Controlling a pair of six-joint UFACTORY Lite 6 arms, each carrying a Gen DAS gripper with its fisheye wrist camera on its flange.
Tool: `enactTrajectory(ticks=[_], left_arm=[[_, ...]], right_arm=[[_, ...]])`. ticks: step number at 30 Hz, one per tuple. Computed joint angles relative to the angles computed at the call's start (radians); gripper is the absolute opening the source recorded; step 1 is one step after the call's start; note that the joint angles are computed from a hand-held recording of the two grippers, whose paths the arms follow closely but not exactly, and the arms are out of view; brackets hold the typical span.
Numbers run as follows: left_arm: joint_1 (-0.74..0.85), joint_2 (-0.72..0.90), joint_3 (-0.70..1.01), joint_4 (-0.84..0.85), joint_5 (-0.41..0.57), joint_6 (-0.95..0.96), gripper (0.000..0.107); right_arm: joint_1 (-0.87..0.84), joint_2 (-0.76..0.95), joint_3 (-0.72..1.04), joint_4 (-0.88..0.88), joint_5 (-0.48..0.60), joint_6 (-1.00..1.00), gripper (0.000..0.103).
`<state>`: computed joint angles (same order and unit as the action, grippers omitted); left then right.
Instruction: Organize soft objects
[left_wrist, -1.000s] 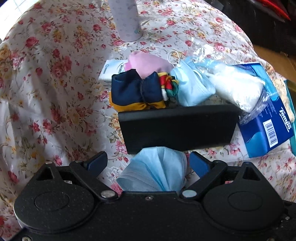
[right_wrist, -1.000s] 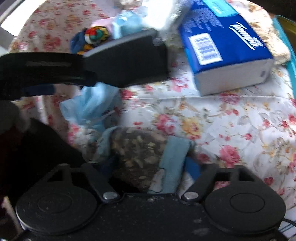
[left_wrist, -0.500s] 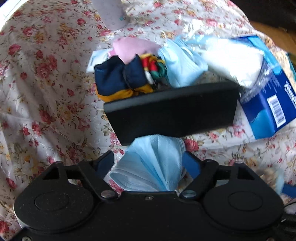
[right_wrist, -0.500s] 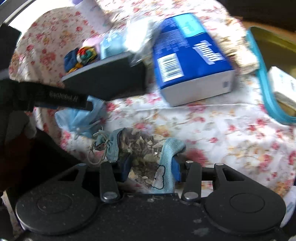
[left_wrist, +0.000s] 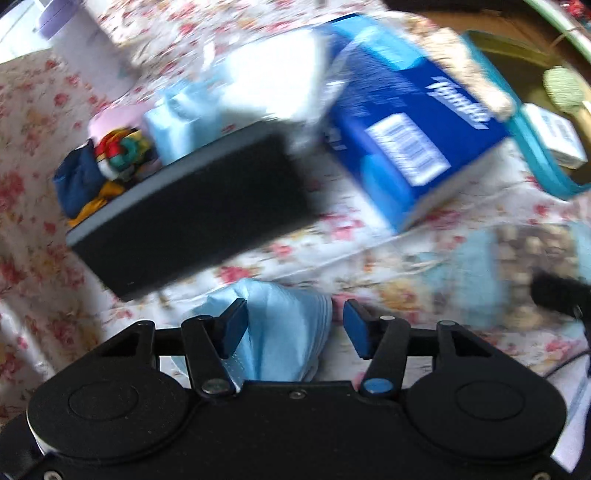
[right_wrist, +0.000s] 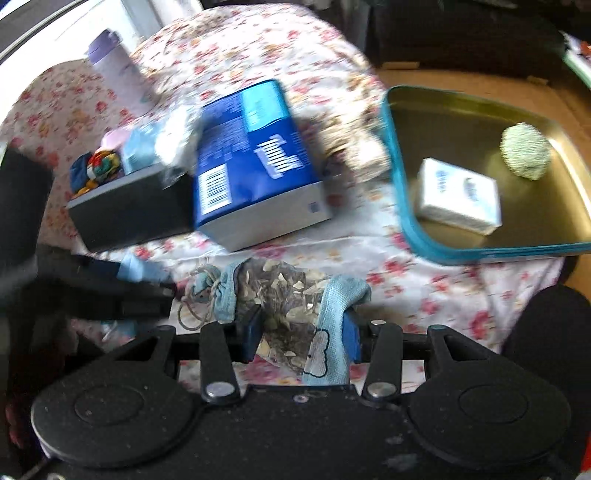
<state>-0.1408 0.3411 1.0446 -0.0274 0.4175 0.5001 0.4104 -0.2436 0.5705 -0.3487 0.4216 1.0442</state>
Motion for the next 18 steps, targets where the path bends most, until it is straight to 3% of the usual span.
enactTrajectory(ticks=[4,8,12,16,18], left_arm=[[0.051,-0.017,0.014,-0.157,0.048,0.128,0.054],[0.097,-0.022,0.032,-0.160,0.053,0.090,0.063],[0.152,-0.025,0.075,-0.215,0.079,0.118,0.073],[0.205,-0.014,0.126,-0.304,0.118,0.186,0.076],[0.216,-0.009,0.146,-0.291,0.132,0.176,0.085]], right_arm=[[-0.084,-0.026,-0.032,0.110,-0.032,-0.127,0.039],[-0.061,-0.049,-0.043,0.036,-0.037,-0.068,0.043],[-0.012,-0.061,-0.043,-0.055,-0.037,0.018,0.055],[0.032,-0.054,-0.034,-0.148,-0.030,0.116,0.070],[0.050,-0.064,-0.039,-0.187,-0.028,0.149,0.080]])
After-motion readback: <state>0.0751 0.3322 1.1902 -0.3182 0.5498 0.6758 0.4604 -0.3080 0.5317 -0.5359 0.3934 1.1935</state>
